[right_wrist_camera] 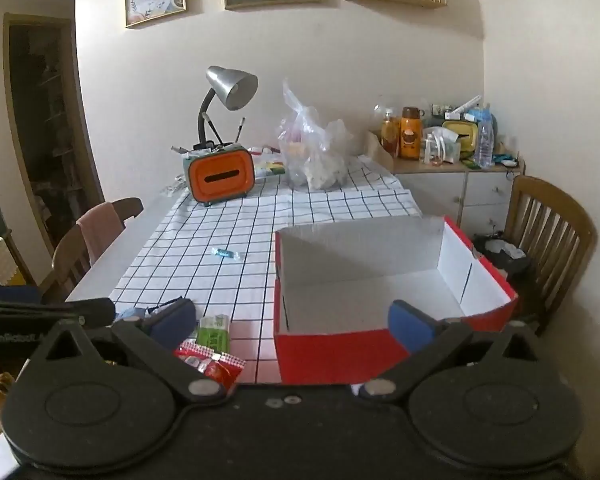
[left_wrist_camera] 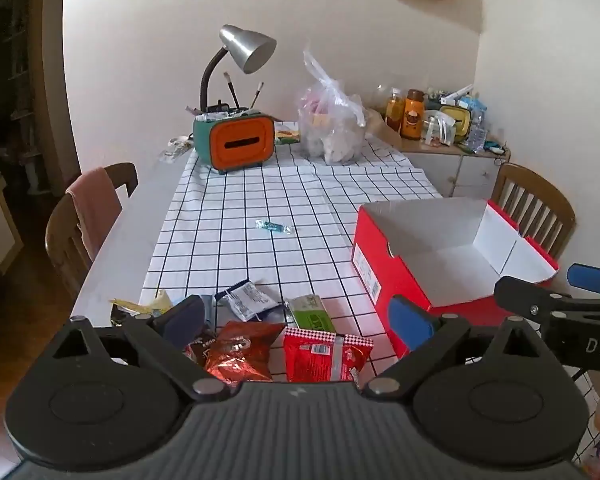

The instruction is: Organize snacks

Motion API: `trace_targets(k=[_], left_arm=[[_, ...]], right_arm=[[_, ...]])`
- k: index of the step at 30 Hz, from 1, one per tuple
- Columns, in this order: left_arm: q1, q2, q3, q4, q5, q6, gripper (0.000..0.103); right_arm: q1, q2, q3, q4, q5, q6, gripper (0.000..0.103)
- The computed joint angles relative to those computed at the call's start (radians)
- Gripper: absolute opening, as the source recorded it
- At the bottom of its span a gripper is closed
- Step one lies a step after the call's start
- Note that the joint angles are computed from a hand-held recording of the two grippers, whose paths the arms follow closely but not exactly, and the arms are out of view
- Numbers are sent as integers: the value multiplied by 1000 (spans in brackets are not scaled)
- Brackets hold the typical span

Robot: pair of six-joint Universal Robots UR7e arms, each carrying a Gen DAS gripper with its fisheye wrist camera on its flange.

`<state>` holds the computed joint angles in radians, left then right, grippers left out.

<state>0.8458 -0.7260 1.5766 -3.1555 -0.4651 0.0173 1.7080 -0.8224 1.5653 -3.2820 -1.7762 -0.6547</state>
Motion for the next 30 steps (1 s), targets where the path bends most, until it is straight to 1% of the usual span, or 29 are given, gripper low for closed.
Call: trace_targets(k=[4, 5, 9, 17, 23, 30], left_arm=[[7, -7, 3, -23, -13, 11, 99], [9, -10, 8, -36, -18, 19, 99], [11, -8, 11, -86, -24, 62, 99], [12, -16, 21, -136, -34, 101, 99], [17, -43, 42, -78, -47, 36, 101], [21, -69, 65, -43, -62, 12, 102]], right_arm=[[4, 6, -12, 17, 8, 5, 103], [10, 24, -13, -5, 4, 12, 103], [15, 32, -21, -2, 3, 17, 103], [22, 36, -7, -27, 12, 8, 103], [30, 37, 13, -69, 9, 1, 103], [40, 38, 24, -90, -12, 8, 103]])
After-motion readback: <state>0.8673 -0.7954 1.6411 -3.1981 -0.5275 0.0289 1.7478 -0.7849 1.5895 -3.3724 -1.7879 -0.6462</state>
